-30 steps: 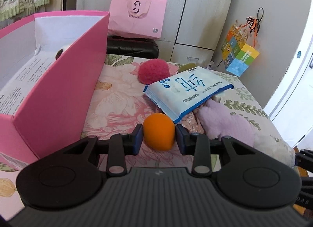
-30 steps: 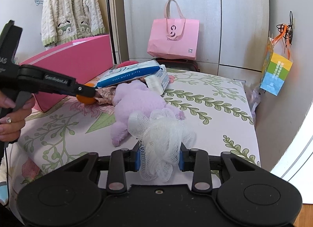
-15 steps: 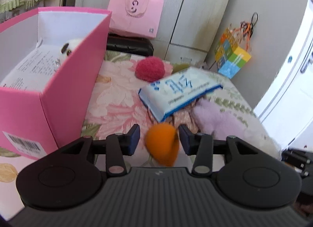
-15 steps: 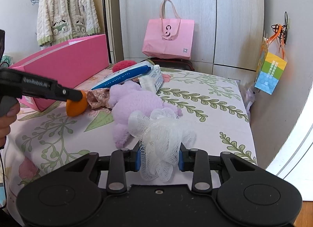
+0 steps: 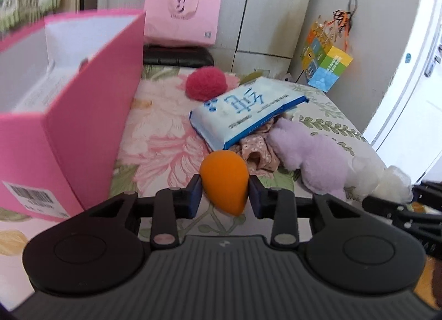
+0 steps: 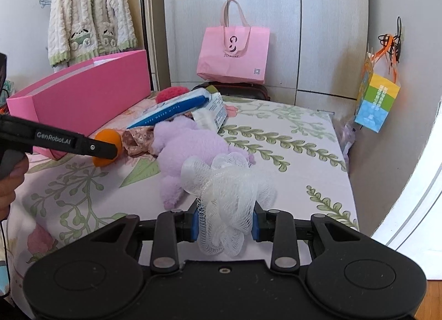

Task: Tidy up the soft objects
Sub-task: 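Carry the sponge with the left tool while the right tool carries the puff to the box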

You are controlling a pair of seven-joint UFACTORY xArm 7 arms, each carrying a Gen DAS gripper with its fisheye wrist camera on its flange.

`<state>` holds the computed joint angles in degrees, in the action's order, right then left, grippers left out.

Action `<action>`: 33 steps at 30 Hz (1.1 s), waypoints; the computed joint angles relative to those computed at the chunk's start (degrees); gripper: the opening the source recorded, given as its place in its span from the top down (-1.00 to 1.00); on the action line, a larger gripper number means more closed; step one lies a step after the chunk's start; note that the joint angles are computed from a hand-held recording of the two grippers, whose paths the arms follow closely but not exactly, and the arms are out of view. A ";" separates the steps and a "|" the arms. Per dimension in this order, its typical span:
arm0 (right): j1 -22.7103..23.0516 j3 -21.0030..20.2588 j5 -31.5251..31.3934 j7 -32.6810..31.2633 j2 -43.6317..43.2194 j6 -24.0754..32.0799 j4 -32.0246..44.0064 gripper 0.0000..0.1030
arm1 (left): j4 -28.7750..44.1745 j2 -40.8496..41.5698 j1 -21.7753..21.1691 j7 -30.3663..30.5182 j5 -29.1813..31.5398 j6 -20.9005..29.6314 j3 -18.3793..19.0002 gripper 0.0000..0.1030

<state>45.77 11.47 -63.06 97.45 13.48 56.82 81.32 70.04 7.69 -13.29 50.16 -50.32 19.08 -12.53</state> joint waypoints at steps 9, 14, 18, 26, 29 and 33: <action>0.51 0.75 6.11 -5.01 0.46 1.47 5.25 0.26 | -1.65 -6.43 1.58 0.35 3.82 13.23 4.50 0.33; 0.64 0.37 10.40 -8.34 2.05 -2.02 8.76 0.26 | -1.32 -9.10 3.07 0.67 6.25 23.43 7.61 0.33; 2.02 -0.43 12.47 -13.00 4.81 -3.73 13.28 0.26 | -0.98 -10.59 4.26 0.97 7.54 29.09 9.30 0.33; 5.90 -2.66 18.42 -26.82 12.97 -5.14 27.41 0.26 | 0.12 -12.97 6.44 2.98 8.89 35.62 11.94 0.33; 6.90 -2.97 22.27 -32.93 16.98 -4.68 34.41 0.26 | 1.83 -13.00 7.29 4.31 9.46 38.38 12.69 0.33; 8.46 -4.09 26.78 -40.41 23.44 -1.83 46.13 0.26 | 3.80 -13.03 8.18 5.86 10.19 38.76 13.06 0.33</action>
